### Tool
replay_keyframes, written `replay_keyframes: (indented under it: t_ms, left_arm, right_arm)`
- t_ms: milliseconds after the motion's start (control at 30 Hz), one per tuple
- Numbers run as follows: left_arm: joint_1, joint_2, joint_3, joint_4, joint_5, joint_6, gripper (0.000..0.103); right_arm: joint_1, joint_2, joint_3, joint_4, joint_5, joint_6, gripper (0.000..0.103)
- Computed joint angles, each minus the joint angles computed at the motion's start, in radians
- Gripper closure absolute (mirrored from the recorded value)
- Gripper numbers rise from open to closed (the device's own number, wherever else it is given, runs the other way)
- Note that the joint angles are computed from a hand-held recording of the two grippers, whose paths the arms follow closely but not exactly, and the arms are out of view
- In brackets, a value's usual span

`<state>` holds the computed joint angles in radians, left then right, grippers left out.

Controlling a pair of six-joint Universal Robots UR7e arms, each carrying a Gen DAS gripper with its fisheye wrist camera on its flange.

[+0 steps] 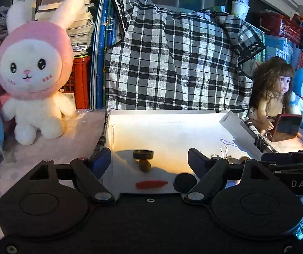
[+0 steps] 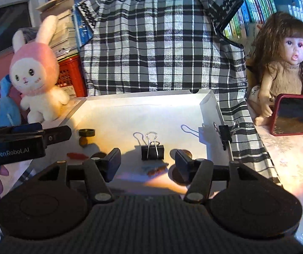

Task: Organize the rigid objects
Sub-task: 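Withdraw both tools from the box back over the plaid cloth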

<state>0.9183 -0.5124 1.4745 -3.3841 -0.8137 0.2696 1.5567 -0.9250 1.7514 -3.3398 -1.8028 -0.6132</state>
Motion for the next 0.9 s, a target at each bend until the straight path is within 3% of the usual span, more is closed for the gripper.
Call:
replay_keyframes:
  t_ms: [300, 533, 900]
  left_arm:
    - [-0.039, -0.078, 0.183, -0.07, -0.022, -0.07, 0.024]
    - [-0.095, -0.122, 0.315, -0.131, 0.011, -0.064, 0.023]
    - [-0.166, -0.148, 0.503, -0.241, 0.01, -0.154, 0.023]
  right_arm:
    - [-0.017, -0.095, 0.159, -0.06, 0.065, -0.095, 0.027]
    - [-0.029, -0.171, 0.273, -0.105, 0.115, -0.178, 0.025]
    - [-0.065, -0.275, 0.434, -0.142, 0.205, -0.218, 0.023]
